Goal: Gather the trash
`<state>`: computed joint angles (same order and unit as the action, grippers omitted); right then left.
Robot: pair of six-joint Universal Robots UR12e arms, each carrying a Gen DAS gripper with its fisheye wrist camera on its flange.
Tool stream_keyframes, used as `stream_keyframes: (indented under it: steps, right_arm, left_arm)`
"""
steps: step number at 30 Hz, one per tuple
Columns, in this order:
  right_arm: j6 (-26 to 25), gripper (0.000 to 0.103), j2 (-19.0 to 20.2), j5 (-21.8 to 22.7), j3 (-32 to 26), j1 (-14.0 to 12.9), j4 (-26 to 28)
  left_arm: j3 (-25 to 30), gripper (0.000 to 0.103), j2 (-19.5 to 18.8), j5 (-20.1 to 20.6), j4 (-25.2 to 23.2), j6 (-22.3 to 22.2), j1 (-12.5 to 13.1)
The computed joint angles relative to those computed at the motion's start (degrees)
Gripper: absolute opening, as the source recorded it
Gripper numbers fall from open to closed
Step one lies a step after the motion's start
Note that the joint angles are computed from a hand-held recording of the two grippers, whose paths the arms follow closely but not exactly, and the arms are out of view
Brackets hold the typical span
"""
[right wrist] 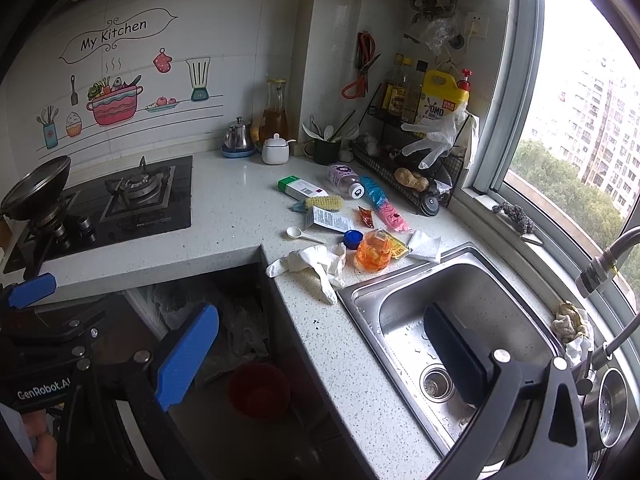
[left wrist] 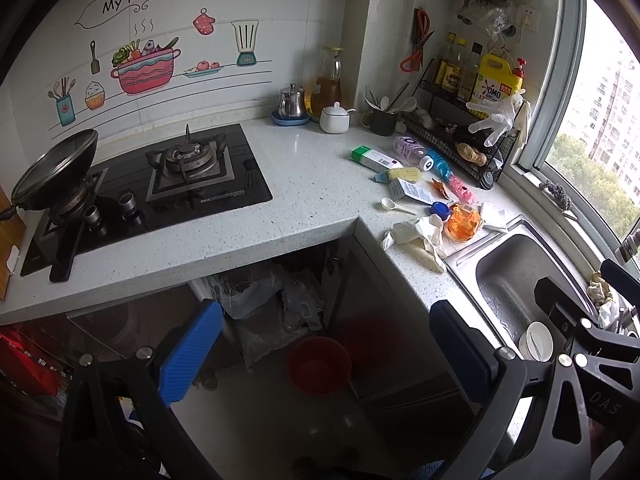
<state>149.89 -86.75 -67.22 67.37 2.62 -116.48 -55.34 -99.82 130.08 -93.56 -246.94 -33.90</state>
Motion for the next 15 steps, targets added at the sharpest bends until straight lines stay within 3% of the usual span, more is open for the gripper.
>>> stream_keyframes:
  steps: [15]
  right_arm:
    - [-0.08,0.103,-0.08,-0.24,0.07,0.29,0.12]
  left_arm:
    - [-0.98,0.103,0.70,-0.36,0.50,-0.06,0.28]
